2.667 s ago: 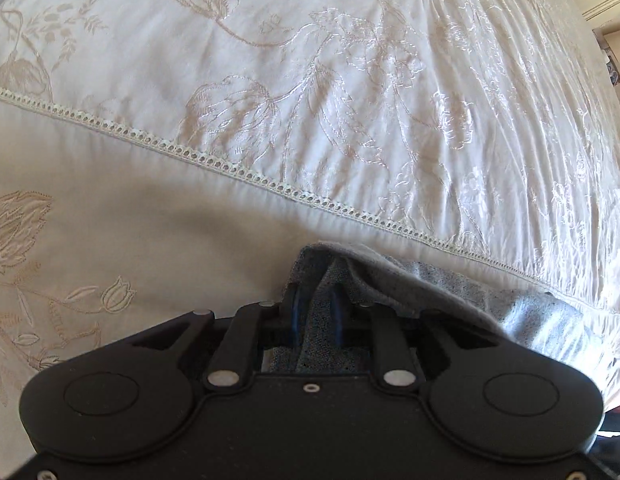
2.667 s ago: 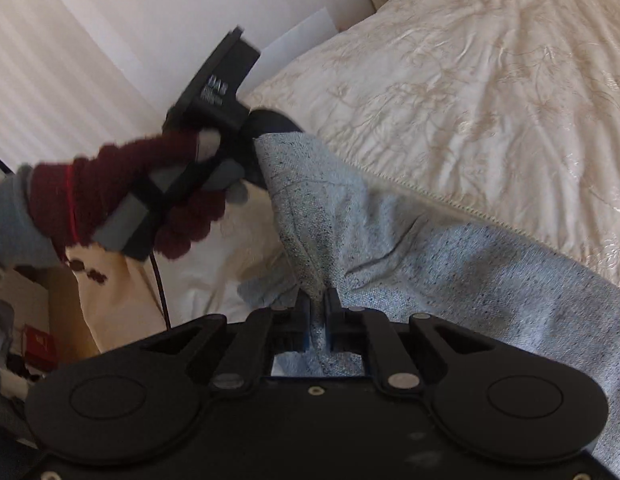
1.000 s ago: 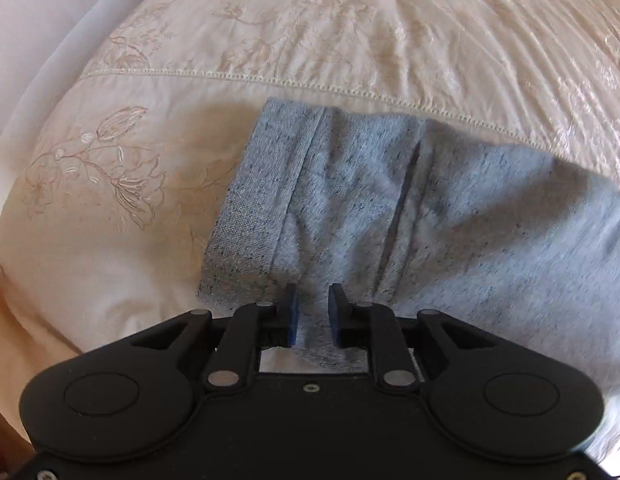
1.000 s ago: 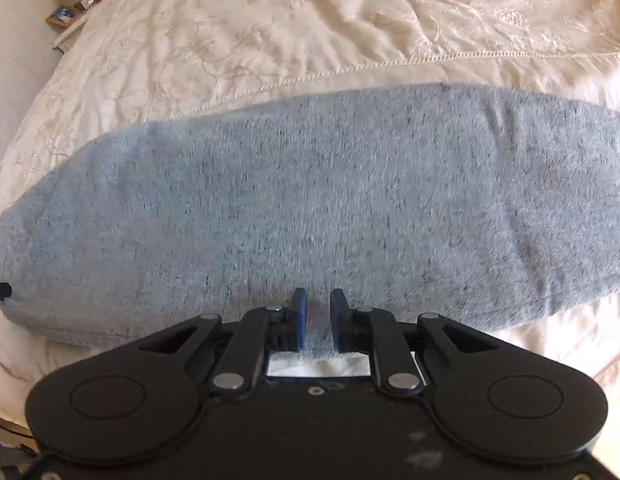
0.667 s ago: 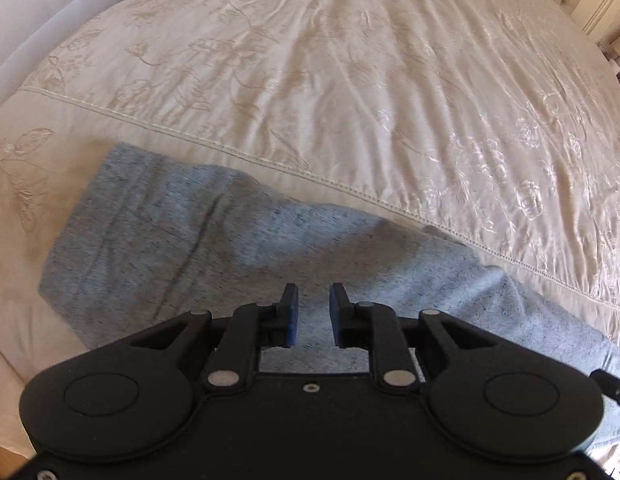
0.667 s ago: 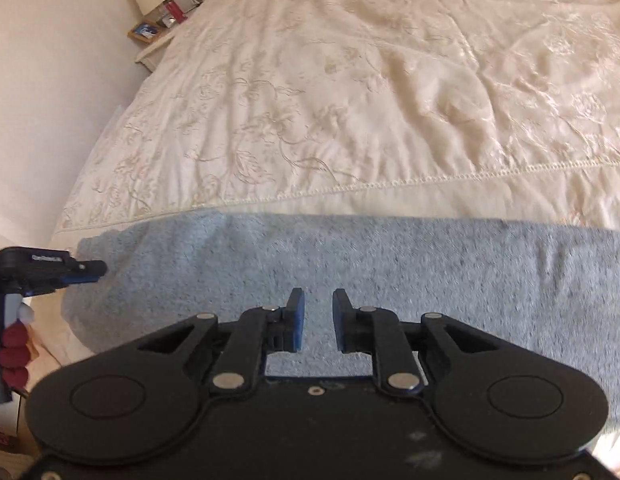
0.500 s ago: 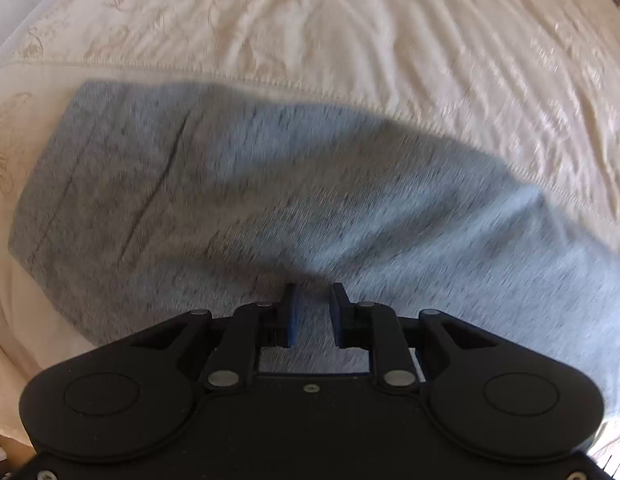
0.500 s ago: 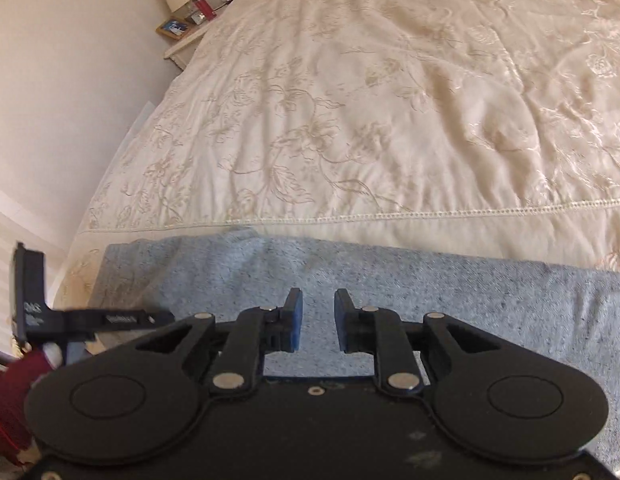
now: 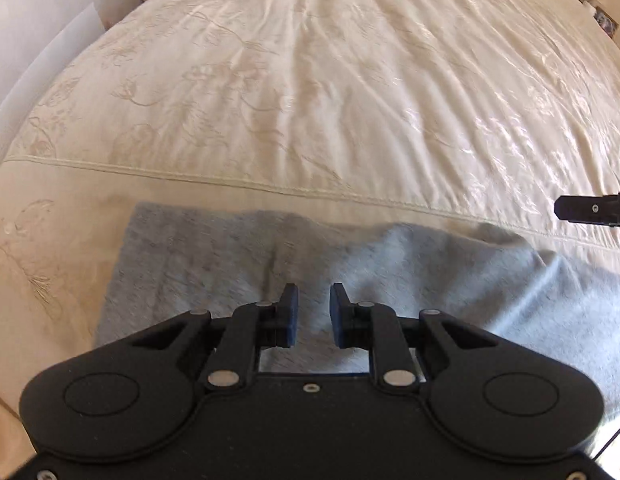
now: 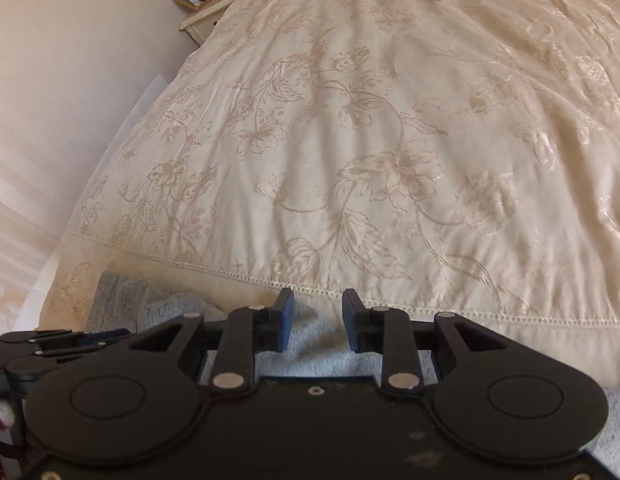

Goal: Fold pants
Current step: 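Release the pants and reposition both grippers over the folded bundle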

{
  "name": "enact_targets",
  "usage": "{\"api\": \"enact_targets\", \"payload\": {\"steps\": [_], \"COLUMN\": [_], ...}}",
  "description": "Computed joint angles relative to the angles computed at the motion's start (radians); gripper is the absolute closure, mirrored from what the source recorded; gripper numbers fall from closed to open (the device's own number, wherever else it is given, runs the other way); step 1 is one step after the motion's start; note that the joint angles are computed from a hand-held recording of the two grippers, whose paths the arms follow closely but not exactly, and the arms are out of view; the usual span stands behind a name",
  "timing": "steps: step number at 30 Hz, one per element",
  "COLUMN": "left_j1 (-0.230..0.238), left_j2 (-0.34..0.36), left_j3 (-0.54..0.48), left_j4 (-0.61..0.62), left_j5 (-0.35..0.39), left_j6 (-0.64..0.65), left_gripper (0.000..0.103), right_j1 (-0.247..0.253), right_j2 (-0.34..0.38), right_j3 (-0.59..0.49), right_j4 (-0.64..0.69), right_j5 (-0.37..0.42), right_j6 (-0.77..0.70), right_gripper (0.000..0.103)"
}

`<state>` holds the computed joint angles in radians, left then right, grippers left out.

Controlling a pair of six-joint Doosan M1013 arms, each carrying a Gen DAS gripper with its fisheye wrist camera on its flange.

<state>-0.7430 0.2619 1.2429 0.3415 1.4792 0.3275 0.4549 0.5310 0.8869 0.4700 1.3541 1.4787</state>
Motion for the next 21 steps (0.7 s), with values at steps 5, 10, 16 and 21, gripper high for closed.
{"api": "enact_targets", "payload": {"steps": [5,10,16,21], "left_j1": [0.041,-0.002,0.015,0.017], "left_j2": [-0.041,-0.094,-0.105,-0.121], "left_j3": [0.111,0.201,0.212,0.233], "left_j4": [-0.053,-0.001,-0.020,-0.021], "left_j5": [0.021,-0.057,-0.090,-0.123], "left_j6": [-0.019,-0.035,-0.075,-0.089], "left_gripper": [0.075,0.073,0.073,0.073], "right_j1": [0.045,0.063,0.066,0.079], "right_j2": [0.081,0.095,0.044,0.002], "right_j3": [-0.098,-0.101,-0.024,0.023], "right_j4": [-0.031,-0.038,0.030,-0.006], "right_j5": [0.055,0.120,0.157,0.079], "right_j6": [-0.021,-0.037,-0.080,-0.083], "right_gripper": [0.072,0.072,0.072,0.072]}}
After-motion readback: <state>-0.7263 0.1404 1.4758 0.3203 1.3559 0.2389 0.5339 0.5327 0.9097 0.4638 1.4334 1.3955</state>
